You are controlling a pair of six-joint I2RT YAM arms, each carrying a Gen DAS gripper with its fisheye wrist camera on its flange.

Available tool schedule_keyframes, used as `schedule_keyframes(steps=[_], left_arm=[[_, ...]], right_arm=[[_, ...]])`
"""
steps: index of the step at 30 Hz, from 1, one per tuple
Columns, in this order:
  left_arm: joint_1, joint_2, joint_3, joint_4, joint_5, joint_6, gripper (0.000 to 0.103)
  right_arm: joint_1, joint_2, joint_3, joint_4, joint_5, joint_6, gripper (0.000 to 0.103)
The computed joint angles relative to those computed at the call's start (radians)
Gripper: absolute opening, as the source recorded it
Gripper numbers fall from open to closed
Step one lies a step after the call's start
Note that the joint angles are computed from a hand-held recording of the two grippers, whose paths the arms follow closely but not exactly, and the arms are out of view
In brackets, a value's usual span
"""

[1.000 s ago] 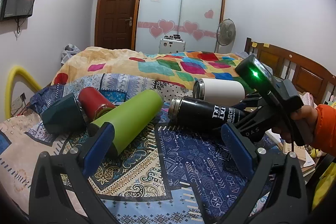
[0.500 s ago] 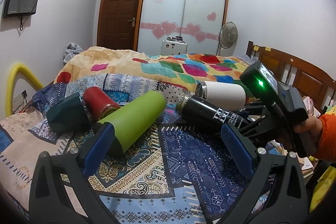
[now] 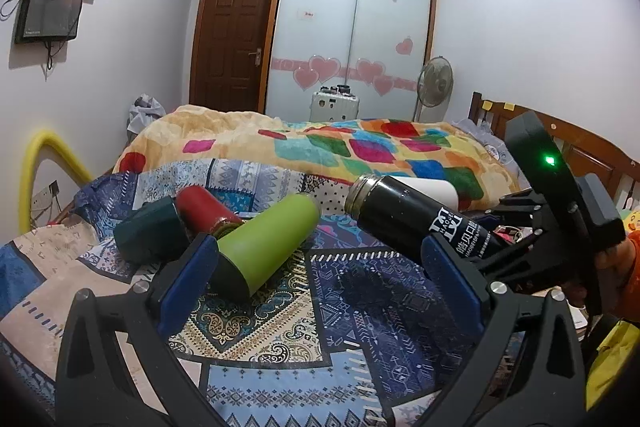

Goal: Flip cup upright
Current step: 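Lift the black thermos with the right gripper and swing it toward the left tool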

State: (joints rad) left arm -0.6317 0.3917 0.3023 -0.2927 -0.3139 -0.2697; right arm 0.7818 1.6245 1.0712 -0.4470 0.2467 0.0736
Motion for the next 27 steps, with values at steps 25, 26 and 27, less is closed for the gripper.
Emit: schedule_keyframes(steps=[25,26,27], left_arm=[[-0.302,-0.225,0.047,-0.332,-0.275,-0.116,0.103],[-0.268,-0.229,0.04,-0.324,-0.243,-0.103,0.103],[-0.241,-0.232,0.031,-0.317,-0.218,-0.095,0.103]], right_arm=[[0.202,0.08,-0.055,0.118,0.008,0.104,0.062],[0.198,0.102,-0.041,0.113,0.005,0.098,0.062],[0.201,0.113,-0.032,0.106,0.009,0.1,0.062]])
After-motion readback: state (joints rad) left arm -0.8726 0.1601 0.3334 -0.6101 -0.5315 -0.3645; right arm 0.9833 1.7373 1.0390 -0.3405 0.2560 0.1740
